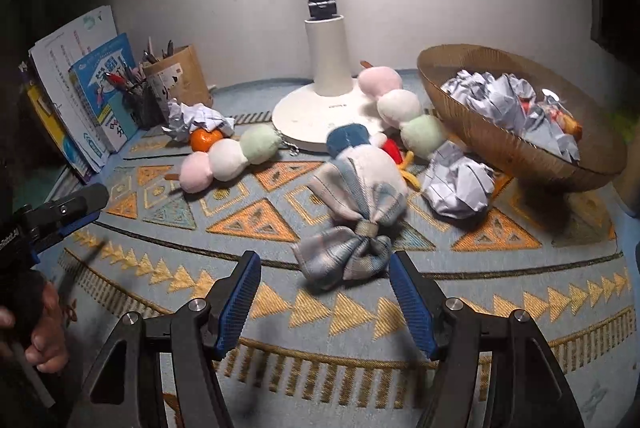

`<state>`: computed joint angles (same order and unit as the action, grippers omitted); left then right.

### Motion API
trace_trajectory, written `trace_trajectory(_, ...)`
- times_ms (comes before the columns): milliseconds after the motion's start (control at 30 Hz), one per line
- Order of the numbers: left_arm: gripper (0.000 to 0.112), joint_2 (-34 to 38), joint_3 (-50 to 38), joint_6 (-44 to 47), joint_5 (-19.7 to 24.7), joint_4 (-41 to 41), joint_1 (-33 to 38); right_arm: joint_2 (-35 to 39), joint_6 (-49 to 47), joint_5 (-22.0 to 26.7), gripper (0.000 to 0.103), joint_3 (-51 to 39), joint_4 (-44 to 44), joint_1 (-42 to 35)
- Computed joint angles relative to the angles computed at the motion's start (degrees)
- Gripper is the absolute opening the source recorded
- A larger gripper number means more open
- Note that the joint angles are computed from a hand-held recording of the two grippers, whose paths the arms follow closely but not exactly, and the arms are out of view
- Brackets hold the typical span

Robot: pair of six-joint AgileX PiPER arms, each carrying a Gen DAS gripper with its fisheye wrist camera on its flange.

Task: Organize objects
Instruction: 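Grasp crumpled paper with the left tool while the right tool grasps a grid-paper ball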

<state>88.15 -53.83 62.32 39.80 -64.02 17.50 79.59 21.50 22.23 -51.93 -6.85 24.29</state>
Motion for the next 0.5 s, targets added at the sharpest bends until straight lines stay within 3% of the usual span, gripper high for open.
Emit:
trace_trajectory(167,0.099,7.98,-13.88,-7.16,-4.68,11.3,-3.54,11.38,-13.48,6.24,0.065,-18.18,14.1,0.65)
trace_trajectory(300,0.096,17.71,-25.7,-9.93,-2.04,15.98,-4.41,24.42,-22.15,13.55,0.055,-35.45,22.45,0.15)
trace_trajectory(400,0.095,23.66,-32.96,-12.12,-1.49,20.87,-5.94,35.98,-26.54,22.51,0.054,-50.53,29.17,-1.51)
trace_trajectory(500,0.094,28.34,-39.28,-13.96,0.1,24.94,-7.03,46.34,-25.84,30.1,0.054,-64.84,30.25,-2.26)
